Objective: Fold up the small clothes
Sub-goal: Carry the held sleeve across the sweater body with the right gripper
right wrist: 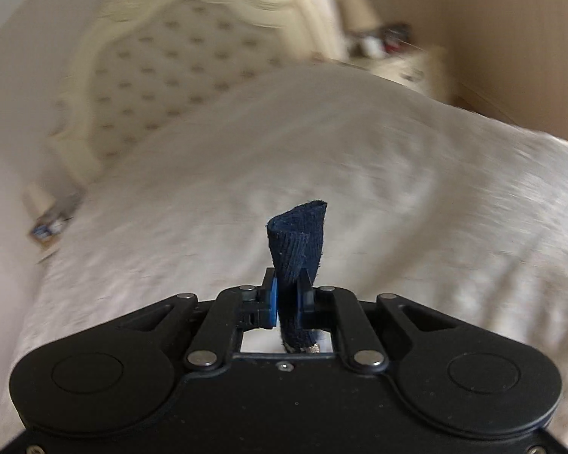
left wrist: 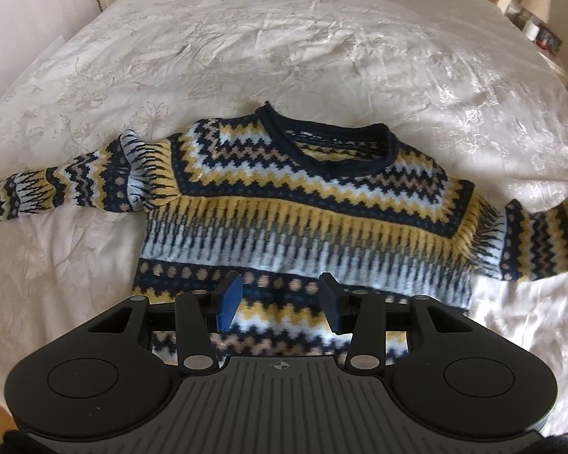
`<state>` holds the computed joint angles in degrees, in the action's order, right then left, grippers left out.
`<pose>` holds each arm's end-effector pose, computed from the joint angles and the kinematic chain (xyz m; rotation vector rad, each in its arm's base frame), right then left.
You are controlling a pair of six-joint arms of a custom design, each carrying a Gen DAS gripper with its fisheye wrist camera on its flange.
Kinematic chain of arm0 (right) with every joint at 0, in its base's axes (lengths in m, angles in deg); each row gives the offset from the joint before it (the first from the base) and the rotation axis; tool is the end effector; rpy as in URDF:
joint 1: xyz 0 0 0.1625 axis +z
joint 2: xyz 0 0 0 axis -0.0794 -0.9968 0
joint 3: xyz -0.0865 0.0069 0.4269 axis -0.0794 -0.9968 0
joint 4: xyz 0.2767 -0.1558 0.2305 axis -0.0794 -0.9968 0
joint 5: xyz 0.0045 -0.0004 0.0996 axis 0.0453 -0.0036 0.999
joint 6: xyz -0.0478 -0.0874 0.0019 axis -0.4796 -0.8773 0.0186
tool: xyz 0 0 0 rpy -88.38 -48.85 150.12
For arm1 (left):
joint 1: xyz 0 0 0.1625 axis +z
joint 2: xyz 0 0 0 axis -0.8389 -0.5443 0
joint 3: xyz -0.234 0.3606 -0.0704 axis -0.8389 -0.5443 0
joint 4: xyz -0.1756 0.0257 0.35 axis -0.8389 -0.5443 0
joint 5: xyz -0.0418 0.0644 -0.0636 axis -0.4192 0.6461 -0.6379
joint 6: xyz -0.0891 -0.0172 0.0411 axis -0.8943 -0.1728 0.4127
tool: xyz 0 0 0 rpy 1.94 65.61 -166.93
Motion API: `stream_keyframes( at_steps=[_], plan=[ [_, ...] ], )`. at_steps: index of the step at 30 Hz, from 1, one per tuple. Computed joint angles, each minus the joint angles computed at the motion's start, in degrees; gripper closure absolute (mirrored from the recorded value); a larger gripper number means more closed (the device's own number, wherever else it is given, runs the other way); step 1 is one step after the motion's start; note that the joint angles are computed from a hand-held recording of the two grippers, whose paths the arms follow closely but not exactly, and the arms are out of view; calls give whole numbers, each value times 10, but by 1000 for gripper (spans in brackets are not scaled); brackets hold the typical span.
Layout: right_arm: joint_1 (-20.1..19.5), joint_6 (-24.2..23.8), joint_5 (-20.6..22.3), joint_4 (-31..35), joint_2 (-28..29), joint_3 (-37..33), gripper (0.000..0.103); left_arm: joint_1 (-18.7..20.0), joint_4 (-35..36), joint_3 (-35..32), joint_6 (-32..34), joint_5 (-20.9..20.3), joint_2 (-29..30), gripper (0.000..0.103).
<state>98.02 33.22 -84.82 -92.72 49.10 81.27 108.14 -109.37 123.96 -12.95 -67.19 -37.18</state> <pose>0.1538 -0.8685 0.4742 0.1471 -2.4718 1.2432 -0.3471 -0.7732 0.1853 -0.1678 2.2117 -0.6322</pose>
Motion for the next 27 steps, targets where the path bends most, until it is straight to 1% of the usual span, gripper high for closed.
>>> stream_keyframes(
  at_steps=[2,4,7,8,9,11,13,16,19,20,21,23,24,25,26,27],
  plan=[
    [28,-2,10,-29,-13,56,87,7,-43,52,31,-5,-32,60],
    [54,5,27,-44,-8,87,87,13,-79,103,65,-3,-67,60],
    [87,-11,37,-50,33,90,87,23,-102,163,93,11,-115,60],
    [94,-16,40,-45,54,79,87,26,-108,182,100,17,-131,60],
    [98,-10,48,-21,84,50,87,30,-110,198,104,23,-146,60],
    [105,10,61,-1,121,36,87,37,-104,221,109,34,-172,60],
    [110,5,54,-4,152,43,87,45,-92,239,111,43,-194,60],
    [116,13,30,29,214,-1,87,57,-79,264,111,53,-225,60],
    [122,11,-4,55,259,-32,86,69,-65,281,98,58,-247,60],
    [123,12,-13,73,271,-48,83,73,-58,283,90,57,-253,60],
    [124,13,-18,77,276,-47,79,77,-55,286,84,54,-258,60],
    [126,11,-20,56,251,14,73,86,-63,296,77,51,-269,60],
    [133,10,-19,45,250,26,70,90,-76,304,77,52,-275,60],
    [134,4,-17,28,236,56,57,95,-92,312,79,51,-281,60],
    [135,1,-16,21,220,85,47,99,-109,318,81,49,-286,60],
    [137,-2,-10,10,218,89,45,104,-136,328,88,45,-291,60]
  ],
)
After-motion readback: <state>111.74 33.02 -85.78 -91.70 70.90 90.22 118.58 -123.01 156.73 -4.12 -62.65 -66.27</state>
